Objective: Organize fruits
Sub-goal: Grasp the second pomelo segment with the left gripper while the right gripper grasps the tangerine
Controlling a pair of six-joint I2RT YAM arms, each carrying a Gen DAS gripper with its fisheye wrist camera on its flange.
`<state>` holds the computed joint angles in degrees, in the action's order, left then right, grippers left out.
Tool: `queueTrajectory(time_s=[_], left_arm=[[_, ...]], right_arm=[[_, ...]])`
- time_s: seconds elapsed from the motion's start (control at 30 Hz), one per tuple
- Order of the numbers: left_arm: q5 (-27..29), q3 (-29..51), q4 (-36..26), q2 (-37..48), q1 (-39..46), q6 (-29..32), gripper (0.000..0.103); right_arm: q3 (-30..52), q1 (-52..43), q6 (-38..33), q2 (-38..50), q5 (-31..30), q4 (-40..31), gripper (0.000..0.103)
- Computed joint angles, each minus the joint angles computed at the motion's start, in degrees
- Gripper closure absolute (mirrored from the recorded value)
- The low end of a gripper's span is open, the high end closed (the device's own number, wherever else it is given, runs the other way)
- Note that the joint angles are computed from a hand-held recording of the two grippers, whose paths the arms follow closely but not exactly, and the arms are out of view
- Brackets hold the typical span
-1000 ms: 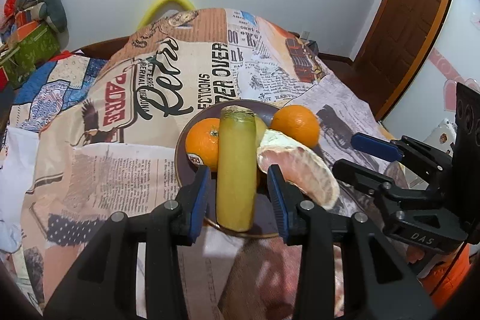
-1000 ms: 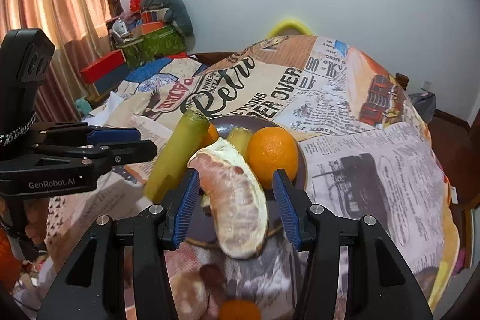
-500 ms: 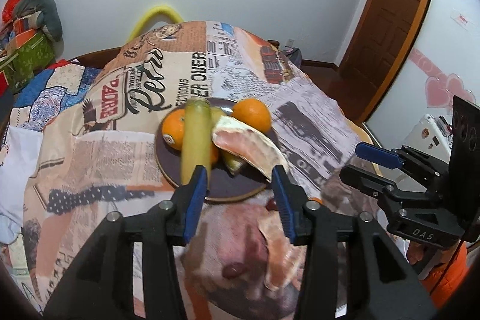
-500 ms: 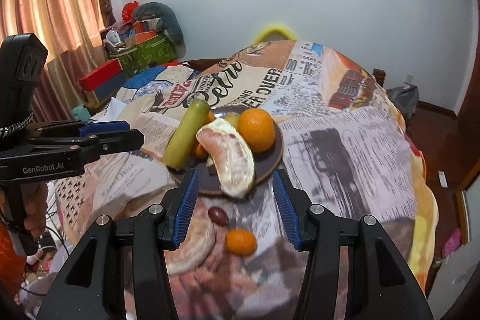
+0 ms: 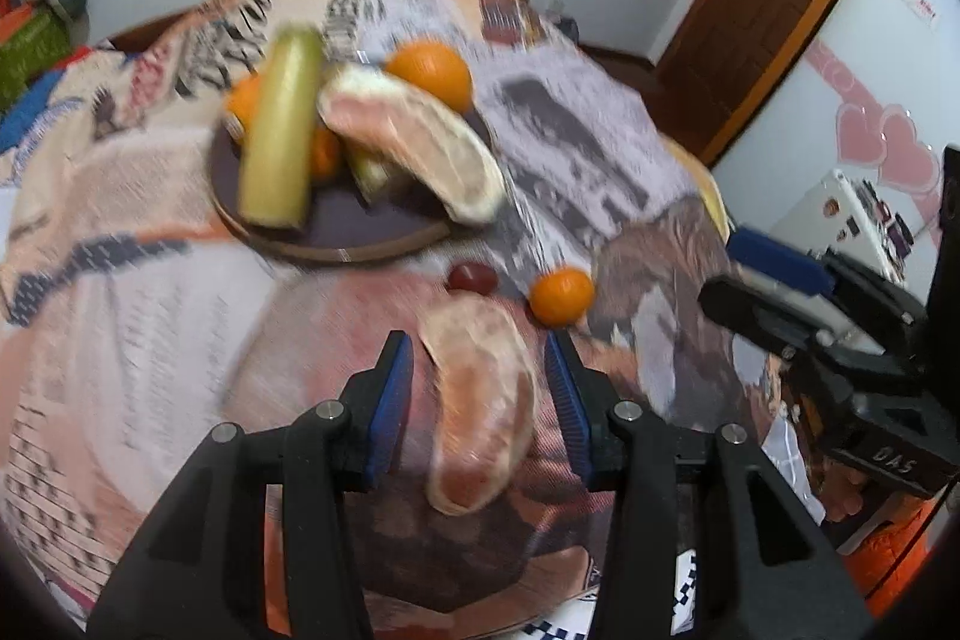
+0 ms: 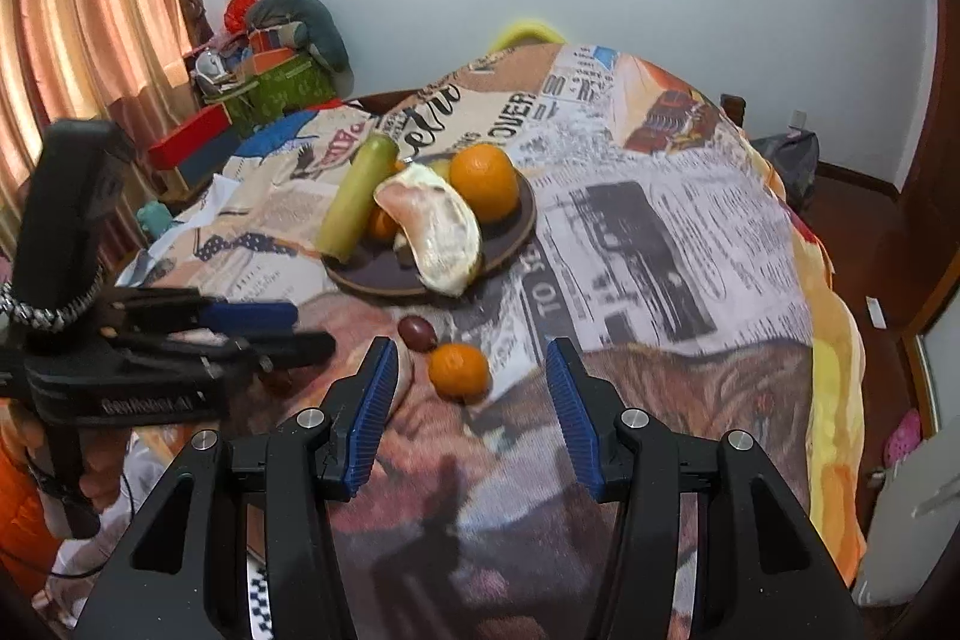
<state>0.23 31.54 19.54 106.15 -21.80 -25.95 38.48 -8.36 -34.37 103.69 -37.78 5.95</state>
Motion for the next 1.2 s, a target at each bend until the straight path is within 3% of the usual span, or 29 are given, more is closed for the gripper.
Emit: queueTrajectory(time_s=[0.47,0.6,0.77,1.2], left_arm=[[-0.3,5.6,3.0,11.0,-1.9,-1.2,0.052],[0.2,5.4,3.2,11.0,-0.9,-0.5,0.06],[1.9,3.5,3.9,8.9,0.6,0.1,0.06],[-3.3,-3.4,4.1,-3.9,4.1,2.8,0.06]], right_arm=[[1.9,-1.9,-1.7,5.0,0.0,-1.8,0.055],[2.2,-1.0,-1.4,5.9,0.5,-1.6,0.055],[3.2,1.1,-1.0,7.7,1.8,-1.3,0.055],[6.7,6.1,1.8,12.9,3.8,0.5,0.055]])
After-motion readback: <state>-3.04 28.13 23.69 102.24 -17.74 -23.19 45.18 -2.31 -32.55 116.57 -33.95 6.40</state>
